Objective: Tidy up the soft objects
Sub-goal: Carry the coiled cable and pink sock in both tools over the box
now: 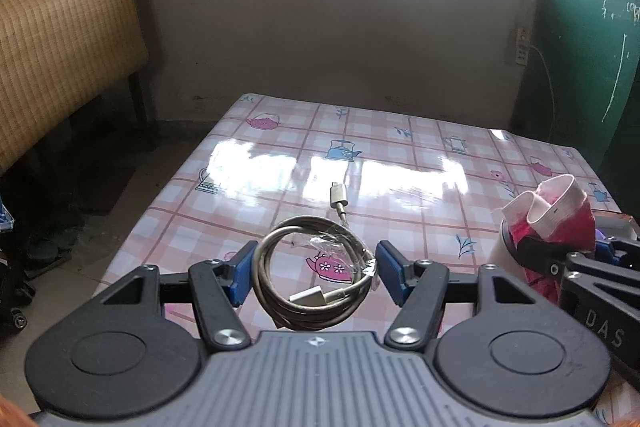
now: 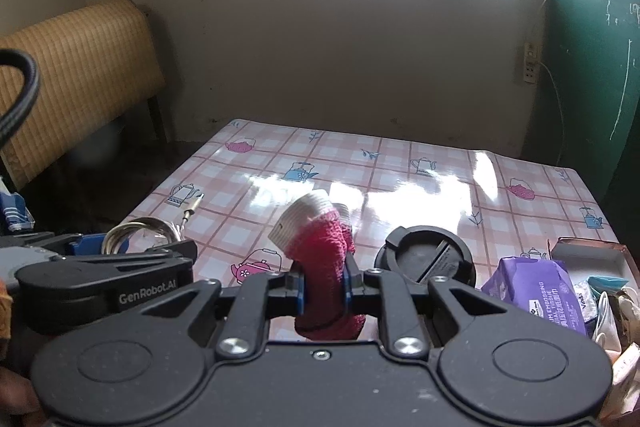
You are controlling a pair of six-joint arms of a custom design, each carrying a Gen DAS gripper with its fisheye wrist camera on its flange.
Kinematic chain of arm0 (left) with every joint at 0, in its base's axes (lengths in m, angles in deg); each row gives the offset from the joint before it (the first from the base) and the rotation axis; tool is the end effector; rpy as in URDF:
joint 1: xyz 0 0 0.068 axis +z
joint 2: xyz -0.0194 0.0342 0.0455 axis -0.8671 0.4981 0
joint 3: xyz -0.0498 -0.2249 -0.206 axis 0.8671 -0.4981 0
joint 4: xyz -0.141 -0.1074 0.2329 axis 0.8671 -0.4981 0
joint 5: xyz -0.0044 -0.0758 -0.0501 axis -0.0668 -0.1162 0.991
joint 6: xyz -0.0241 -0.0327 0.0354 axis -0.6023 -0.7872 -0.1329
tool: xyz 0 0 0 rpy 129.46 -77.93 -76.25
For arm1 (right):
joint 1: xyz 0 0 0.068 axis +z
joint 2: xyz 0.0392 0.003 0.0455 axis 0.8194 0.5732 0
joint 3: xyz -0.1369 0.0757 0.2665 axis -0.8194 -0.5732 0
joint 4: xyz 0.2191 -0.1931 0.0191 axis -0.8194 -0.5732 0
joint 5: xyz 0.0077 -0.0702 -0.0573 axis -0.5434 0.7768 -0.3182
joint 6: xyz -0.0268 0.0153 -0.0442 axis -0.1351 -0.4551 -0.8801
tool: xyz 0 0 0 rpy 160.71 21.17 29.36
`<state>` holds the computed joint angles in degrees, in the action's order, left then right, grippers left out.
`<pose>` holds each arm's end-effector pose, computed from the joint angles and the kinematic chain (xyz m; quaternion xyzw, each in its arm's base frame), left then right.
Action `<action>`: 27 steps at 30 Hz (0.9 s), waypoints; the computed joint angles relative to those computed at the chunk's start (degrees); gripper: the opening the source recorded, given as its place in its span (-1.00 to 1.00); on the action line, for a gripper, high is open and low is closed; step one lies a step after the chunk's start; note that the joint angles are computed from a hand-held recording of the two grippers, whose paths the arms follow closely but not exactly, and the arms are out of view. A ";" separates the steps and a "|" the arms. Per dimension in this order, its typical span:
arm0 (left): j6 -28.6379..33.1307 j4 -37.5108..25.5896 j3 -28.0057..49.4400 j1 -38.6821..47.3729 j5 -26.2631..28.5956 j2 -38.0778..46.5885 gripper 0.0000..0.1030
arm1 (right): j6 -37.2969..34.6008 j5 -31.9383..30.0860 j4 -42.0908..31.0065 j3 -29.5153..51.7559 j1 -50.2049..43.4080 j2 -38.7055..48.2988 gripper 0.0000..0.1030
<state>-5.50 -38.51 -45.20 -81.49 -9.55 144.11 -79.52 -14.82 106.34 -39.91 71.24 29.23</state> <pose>0.2677 -0.0937 0.0834 -0.0036 0.8989 0.0017 0.4381 0.2286 0.0620 0.0947 -0.0282 0.8823 0.0486 0.4673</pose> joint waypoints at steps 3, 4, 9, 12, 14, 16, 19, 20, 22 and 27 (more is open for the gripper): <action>-0.43 -0.70 0.31 -0.66 -0.30 -0.28 0.24 | -0.03 -0.29 -0.25 -0.19 -0.53 -0.83 -0.60; -0.52 -0.95 0.44 -0.97 -0.47 -0.38 0.24 | -0.17 -0.44 -0.17 -0.39 -0.88 -1.11 -0.60; -1.05 -1.75 1.15 -2.44 -1.04 -0.37 0.24 | -0.50 -0.86 -0.35 -0.89 -2.38 -2.34 -0.60; -1.26 -2.18 1.77 -3.09 -0.98 -0.24 0.24 | -1.03 -1.77 -0.73 -1.02 -3.82 -2.93 -0.60; -1.18 -2.31 2.12 -3.47 -0.96 -0.06 0.24 | -1.36 -1.98 -0.84 -1.10 -4.38 -3.18 -0.60; -1.37 -2.55 2.44 -3.83 -0.84 0.06 0.24 | -1.69 -2.46 -1.07 -1.09 -5.14 -3.38 -0.60; -1.33 -2.74 2.84 -4.21 -0.80 0.23 0.24 | -1.74 -2.67 -1.22 -1.22 -5.62 -3.73 -0.60; -1.46 -2.88 2.97 -4.43 -0.83 0.23 0.24 | -1.76 -2.75 -1.21 -1.22 -5.78 -3.75 -0.60; -1.38 -2.94 3.17 -4.75 -0.92 0.35 0.24 | -1.84 -2.96 -1.12 -1.26 -6.16 -3.78 -0.60; -1.41 -3.21 3.53 -5.35 -0.93 0.48 0.24 | -2.45 -3.79 -0.95 -1.43 -7.47 -3.95 -0.60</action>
